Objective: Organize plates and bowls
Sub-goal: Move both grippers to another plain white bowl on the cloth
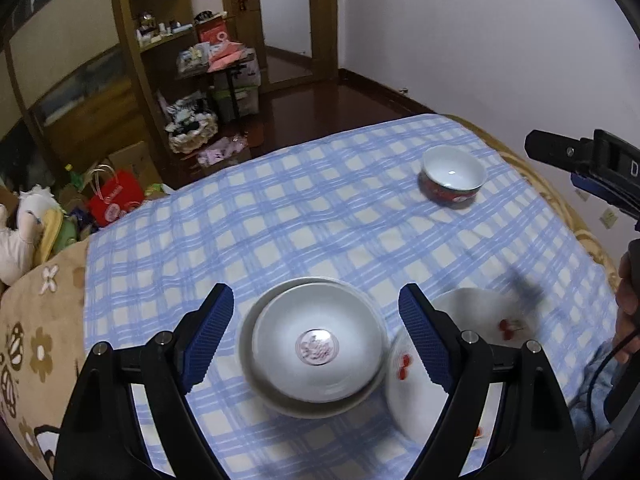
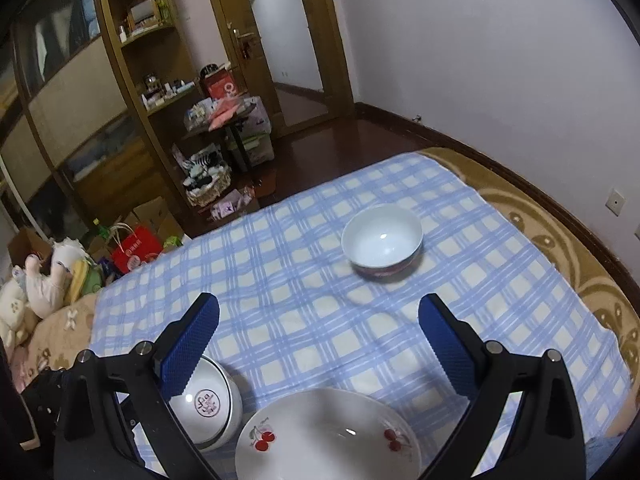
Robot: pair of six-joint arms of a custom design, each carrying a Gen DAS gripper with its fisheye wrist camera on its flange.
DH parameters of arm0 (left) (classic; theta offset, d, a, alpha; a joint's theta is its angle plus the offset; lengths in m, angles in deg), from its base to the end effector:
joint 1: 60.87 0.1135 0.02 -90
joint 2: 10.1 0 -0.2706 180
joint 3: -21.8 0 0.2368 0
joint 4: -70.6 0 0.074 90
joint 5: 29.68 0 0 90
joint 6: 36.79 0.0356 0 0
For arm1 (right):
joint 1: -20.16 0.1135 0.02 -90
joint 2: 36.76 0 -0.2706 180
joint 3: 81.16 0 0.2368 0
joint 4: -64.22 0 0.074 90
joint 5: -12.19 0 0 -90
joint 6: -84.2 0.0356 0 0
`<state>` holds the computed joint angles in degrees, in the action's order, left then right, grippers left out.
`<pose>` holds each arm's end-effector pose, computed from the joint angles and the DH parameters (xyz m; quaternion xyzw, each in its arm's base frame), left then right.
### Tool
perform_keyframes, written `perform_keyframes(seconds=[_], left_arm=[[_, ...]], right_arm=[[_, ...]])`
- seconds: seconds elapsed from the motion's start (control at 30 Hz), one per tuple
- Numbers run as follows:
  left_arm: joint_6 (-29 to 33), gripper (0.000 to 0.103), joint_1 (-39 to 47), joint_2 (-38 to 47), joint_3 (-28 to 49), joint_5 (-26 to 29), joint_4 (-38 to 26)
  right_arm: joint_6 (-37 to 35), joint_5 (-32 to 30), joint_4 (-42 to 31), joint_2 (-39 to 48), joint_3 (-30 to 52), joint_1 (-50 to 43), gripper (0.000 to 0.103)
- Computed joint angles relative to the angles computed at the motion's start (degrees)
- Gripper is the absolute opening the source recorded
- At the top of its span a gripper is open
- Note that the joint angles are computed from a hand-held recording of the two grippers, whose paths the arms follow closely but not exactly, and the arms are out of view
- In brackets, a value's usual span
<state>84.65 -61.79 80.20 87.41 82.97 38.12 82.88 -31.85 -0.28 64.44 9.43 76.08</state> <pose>0.2942 -0.0184 0.1954 0.3154 0.8878 -0.1088 0.3169 0.2065 0.2596 0.2399 0.3060 0.8616 -0.0041 0.4051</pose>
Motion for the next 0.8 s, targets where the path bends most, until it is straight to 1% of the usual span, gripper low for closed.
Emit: perform_keyframes(seconds=[0.1,0.17,0.33,0.43,0.53,0.67,0.77,0.8], left_arm=[[-2.2,0.084,-1.6,1.3,3.1,0.8,-3.7],[-3.5,0.084,-3.2,1.9,4.2,0.4,-4.2],[-6.4,0.084,-8.6,3.7,6.8,-2.5,-2.6],[-8.9,0.084,-11.9,5.8,10.2,-3.7,-2.8],[-11.4,0.084,-15.0,8.5,13.8,-4.5,-3.2],[-14.6,0.084,-18.1,11.6,16.5,-3.8,-0.6],[-17.7,0.084,-20.1,15.4,19.7,-4.0,-0.1],[-18.6,0.084,-20.5,16.8,21.0,-3.9,-0.2]], right_arm=[[0.7,0.8,-3.6,-2.3,-0.1,-0.6,0.103],[0.6,0.9,-6.1,-3.5,0.0,-1.4,0.103],[-2.4,1.0,-8.8,-7.1,-0.9,-5.0,0.103],[-5.3,0.7,-9.1,-8.9,-2.1,-8.0,0.103],[-9.8,-0.3,-5.5,-11.1,-5.1,-11.7,0.103],[-15.3,-2.5,2.7,-14.1,-10.7,-16.4,0.103],[-19.4,-5.4,9.5,-14.3,-14.1,-20.5,0.103],[-20.3,-6.0,10.8,-13.8,-14.6,-21.3,0.103]])
